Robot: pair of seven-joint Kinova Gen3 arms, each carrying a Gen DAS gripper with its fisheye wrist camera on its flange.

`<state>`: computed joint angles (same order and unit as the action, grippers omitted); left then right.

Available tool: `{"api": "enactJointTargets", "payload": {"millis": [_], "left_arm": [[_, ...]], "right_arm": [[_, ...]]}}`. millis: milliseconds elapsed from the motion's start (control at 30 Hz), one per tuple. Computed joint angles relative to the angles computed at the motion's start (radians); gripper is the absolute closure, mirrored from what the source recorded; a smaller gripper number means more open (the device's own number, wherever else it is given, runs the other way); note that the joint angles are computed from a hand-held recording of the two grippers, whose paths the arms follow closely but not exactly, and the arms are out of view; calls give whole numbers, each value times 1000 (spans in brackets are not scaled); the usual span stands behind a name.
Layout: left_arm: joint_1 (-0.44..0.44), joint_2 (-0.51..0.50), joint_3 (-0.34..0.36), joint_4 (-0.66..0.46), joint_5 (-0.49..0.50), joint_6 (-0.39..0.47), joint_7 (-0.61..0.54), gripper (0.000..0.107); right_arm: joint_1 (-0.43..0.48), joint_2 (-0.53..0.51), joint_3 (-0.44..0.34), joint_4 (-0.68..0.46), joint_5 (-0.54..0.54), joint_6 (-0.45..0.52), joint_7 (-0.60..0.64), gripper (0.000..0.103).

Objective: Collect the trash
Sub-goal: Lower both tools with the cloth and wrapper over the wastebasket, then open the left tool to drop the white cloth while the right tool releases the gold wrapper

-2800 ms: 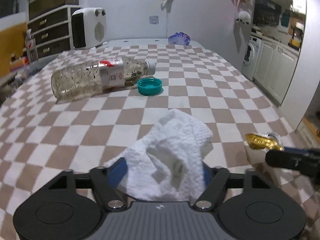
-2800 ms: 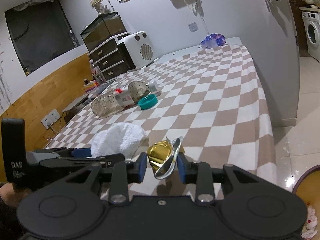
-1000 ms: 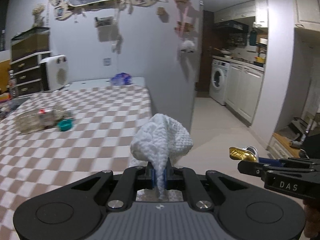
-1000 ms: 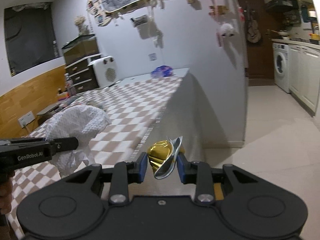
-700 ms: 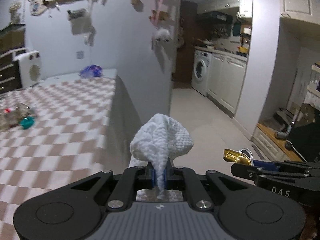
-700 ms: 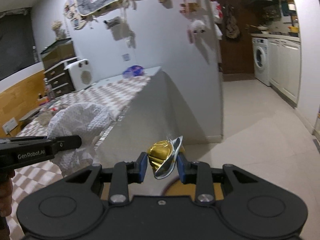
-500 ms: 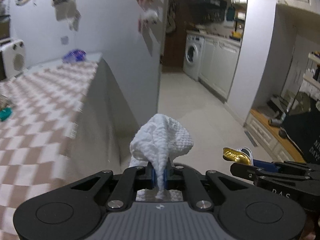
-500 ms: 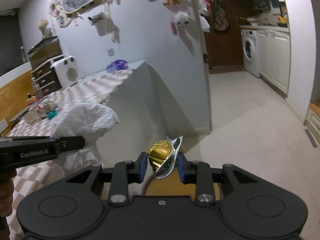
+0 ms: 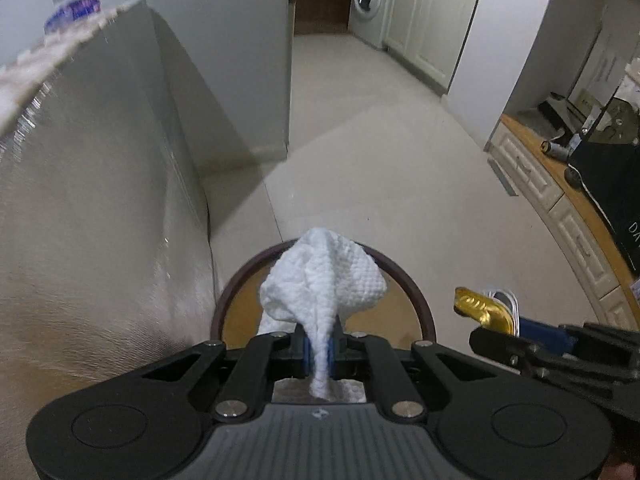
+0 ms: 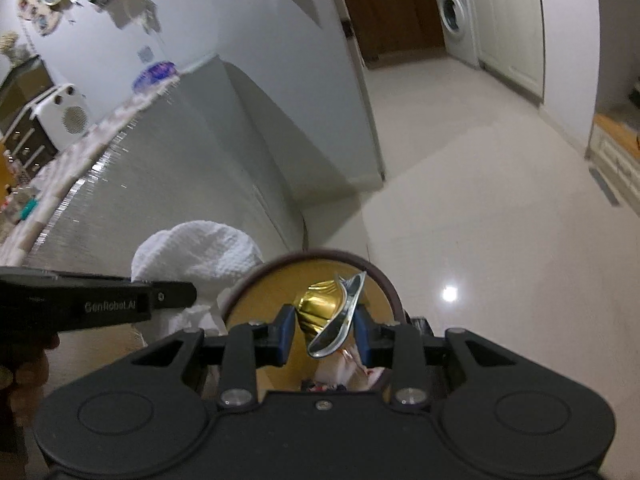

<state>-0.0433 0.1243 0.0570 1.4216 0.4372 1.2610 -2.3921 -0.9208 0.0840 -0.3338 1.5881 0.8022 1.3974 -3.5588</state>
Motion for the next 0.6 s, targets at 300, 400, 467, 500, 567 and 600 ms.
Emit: {"api": "enactJointTargets", "payload": {"millis": [300, 400, 467, 500, 567, 600], "left_arm": [[33, 121, 21, -6, -58, -22, 114, 99], [38, 143, 27, -10, -79, -32, 141, 99], [41, 148, 32, -8, -86, -46, 151, 98], [41, 150, 34, -6, -85, -55, 156, 95], [33, 147, 40, 9, -57, -86, 153, 91], [26, 146, 40, 12, -49, -93, 148, 82]], "right_arm": [[85, 23, 48, 66, -96, -189, 29, 71], [108, 38, 65, 73, -131, -242, 63, 71], [120, 52, 76, 71, -156, -266, 91, 71], [124, 58, 81, 71, -166, -277, 103, 71], [126, 67, 92, 74, -173, -300, 111, 71], [123, 67, 95, 84, -169, -313, 104, 71]]}}
